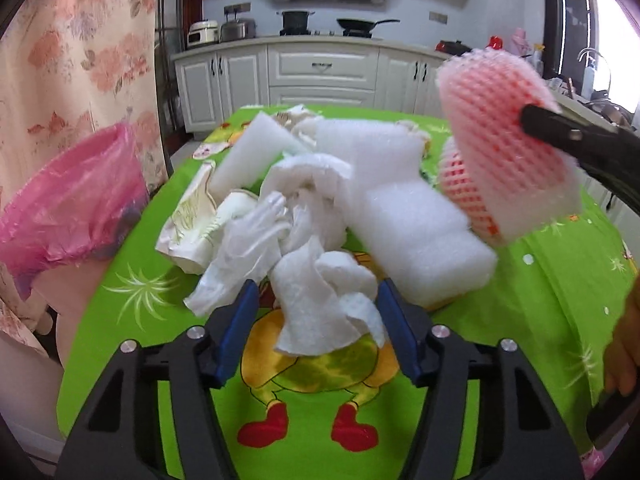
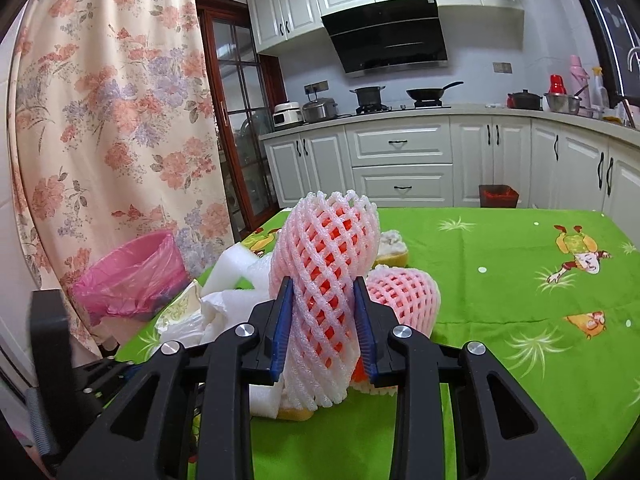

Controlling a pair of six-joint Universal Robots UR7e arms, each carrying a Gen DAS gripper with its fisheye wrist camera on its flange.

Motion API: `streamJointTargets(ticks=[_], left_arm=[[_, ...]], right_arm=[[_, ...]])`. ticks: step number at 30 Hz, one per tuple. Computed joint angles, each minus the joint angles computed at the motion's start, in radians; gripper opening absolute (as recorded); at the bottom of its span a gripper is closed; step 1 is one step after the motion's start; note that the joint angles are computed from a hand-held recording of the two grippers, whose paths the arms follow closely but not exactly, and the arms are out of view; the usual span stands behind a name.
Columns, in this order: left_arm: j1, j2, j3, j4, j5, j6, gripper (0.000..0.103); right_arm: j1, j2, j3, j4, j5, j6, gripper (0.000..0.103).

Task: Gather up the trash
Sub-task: 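Grasp the white tissue with the left gripper and lift it, then carry both items to the pink wastebasket and open both grippers over it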

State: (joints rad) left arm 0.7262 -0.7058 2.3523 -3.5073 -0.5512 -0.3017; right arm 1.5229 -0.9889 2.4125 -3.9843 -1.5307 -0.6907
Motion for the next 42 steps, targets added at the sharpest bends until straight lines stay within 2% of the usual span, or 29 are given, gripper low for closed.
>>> streamJointTargets(ticks=[2, 4, 5, 7, 10, 12, 16, 23, 30, 37, 42], left_arm=[[0.022, -0.001, -0.019, 0.009, -0.019, 0.013, 0.053], [0.036, 0.005, -0.033, -0.001, -0.04, 0.022, 0.04], [0.038, 0.011, -0.036, -0.01, -0.044, 0.028, 0.038], [0.025, 0.028, -0.033, -0.043, -0.039, 0.052, 0.022], [0.001, 0.045, -0.002, -0.148, -0.049, 0.094, 0.017], [-0.018, 0.054, 0.022, -0.236, -0.059, 0.128, 0.015], [-0.065, 0.056, 0.057, -0.313, -0.017, 0.15, 0.015], [-0.119, 0.017, 0.117, -0.393, 0.07, 0.144, 0.015], [-0.114, -0.057, 0.151, -0.437, 0.133, 0.141, 0.015], [-0.098, -0.155, 0.17, -0.52, 0.199, 0.231, 0.015], [-0.095, -0.231, 0.185, -0.578, 0.253, 0.324, 0.015]], right_arm=[[-0.003, -0.004, 0.001, 0.006, 0.004, -0.001, 0.03], [-0.005, -0.006, 0.005, 0.013, 0.005, -0.005, 0.03], [-0.005, -0.005, 0.007, 0.014, 0.005, -0.009, 0.03], [-0.004, -0.002, 0.014, 0.006, 0.007, -0.018, 0.03], [-0.004, -0.003, 0.023, -0.002, 0.01, -0.03, 0.03], [-0.004, -0.001, 0.027, -0.008, 0.01, -0.026, 0.03], [-0.001, -0.006, 0.036, -0.008, 0.012, -0.02, 0.03], [0.042, 0.019, 0.033, 0.001, 0.001, -0.036, 0.03], [0.114, 0.055, -0.012, 0.05, -0.036, -0.027, 0.03], [0.2, 0.095, -0.079, 0.123, -0.064, -0.03, 0.03], [0.258, 0.135, -0.144, 0.191, -0.054, -0.017, 0.03]])
